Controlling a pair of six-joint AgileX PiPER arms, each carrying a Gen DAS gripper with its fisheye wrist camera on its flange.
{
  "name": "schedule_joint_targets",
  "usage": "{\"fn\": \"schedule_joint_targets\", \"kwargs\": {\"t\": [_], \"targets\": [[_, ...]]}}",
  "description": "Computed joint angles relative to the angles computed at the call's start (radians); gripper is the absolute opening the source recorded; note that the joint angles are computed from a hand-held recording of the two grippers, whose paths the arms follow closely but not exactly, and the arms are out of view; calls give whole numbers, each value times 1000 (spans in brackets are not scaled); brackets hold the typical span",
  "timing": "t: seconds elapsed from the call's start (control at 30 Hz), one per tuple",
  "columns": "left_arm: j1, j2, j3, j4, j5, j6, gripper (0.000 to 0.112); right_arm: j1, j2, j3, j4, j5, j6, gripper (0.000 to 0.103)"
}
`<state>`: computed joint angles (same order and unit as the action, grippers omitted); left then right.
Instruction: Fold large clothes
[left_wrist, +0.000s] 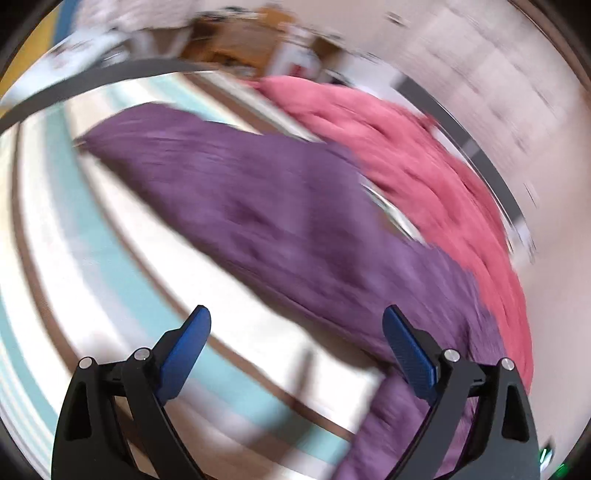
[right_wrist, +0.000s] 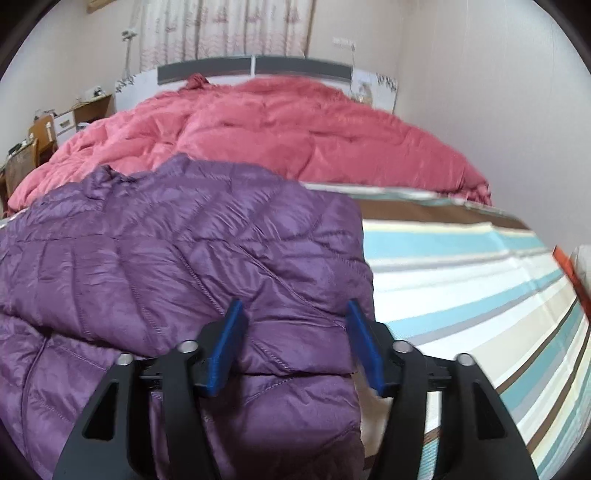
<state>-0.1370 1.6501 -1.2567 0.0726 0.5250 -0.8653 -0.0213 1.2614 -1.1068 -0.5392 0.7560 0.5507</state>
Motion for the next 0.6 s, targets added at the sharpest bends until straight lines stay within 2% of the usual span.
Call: {"fn": "schedule_joint_targets", "kwargs": {"t": [0.1, 0.2, 0.27, 0.37, 0.43, 0.47, 0.5, 0.57, 0.6], "targets": [[106, 18, 30, -58, -33, 25, 89, 51, -18, 17, -76, 11, 41, 69], [216, 73, 19, -237, -64, 137, 79, 87, -3, 9, -110, 36, 45, 69], [245, 107, -2, -271, -97, 149, 75, 88, 14, -2, -109, 51, 38, 69], [279, 177, -64, -412, -109, 292, 72, 78, 24, -6, -93, 54, 27, 69], [298, 221, -100, -437, -127, 299, 65, 81, 22, -3, -101, 54, 34, 69], [308, 240, -130, -435, -116, 289, 55, 80, 23, -3, -103, 54, 34, 69], [314, 258, -149, -423, -110, 267, 39, 84, 24, -2, -111, 56, 40, 69], [326, 303, -222, -387, -50, 237, 17, 92, 30, -1, -128, 62, 51, 69], [334, 315, -236, -413, -44, 270, 9, 91, 32, -1, -129, 61, 49, 69]]}}
